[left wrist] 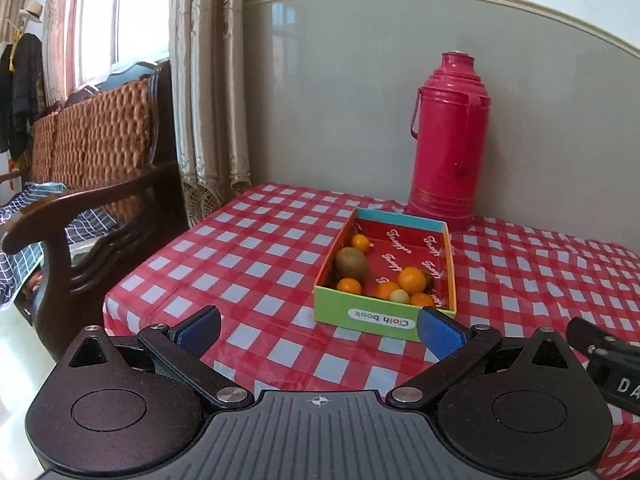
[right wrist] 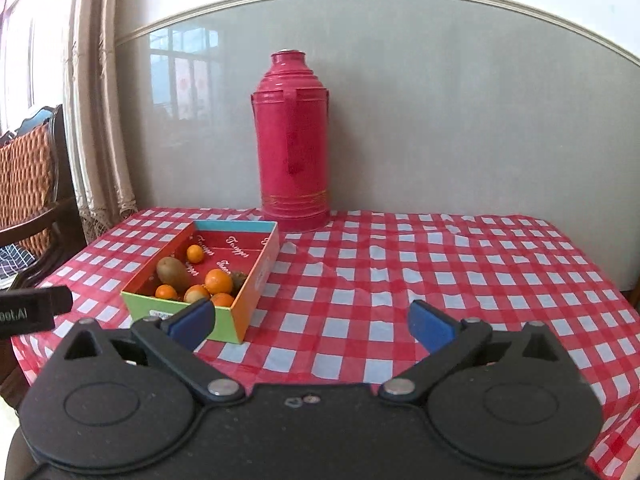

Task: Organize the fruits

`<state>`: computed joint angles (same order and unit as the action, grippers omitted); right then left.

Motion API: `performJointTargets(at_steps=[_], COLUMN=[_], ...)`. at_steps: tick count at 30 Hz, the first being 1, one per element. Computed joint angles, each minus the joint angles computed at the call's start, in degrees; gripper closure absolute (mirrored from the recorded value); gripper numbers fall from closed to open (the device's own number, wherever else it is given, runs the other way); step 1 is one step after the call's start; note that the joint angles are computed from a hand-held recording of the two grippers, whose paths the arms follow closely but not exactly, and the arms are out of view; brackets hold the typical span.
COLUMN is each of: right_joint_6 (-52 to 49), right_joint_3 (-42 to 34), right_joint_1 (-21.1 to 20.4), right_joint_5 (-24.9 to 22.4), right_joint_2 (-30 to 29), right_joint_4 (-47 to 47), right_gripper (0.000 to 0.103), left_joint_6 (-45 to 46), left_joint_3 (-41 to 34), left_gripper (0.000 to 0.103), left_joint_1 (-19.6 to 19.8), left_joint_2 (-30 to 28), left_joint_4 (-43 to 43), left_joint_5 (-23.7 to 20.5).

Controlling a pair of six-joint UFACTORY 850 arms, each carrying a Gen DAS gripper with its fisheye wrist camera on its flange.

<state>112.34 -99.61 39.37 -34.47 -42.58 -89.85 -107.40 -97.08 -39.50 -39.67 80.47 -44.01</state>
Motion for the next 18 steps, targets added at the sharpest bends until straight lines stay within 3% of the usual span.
performJointTargets(at_steps=[18], right_joint_6=[-1.38], right_joint_3=[-0.57], right_joint_1=[0.45], right_joint_5=[-0.9], right_joint_2=[-0.64], right_joint_4=[-0.04], right_gripper=[0.006], left_joint_6=[3.47], left_joint_3=[-0.88], left_gripper=[0.0], left_joint_1=[-0.07], left_joint_2=[-1.09], left_joint_4=[-1.39], left_joint_5=[1.43])
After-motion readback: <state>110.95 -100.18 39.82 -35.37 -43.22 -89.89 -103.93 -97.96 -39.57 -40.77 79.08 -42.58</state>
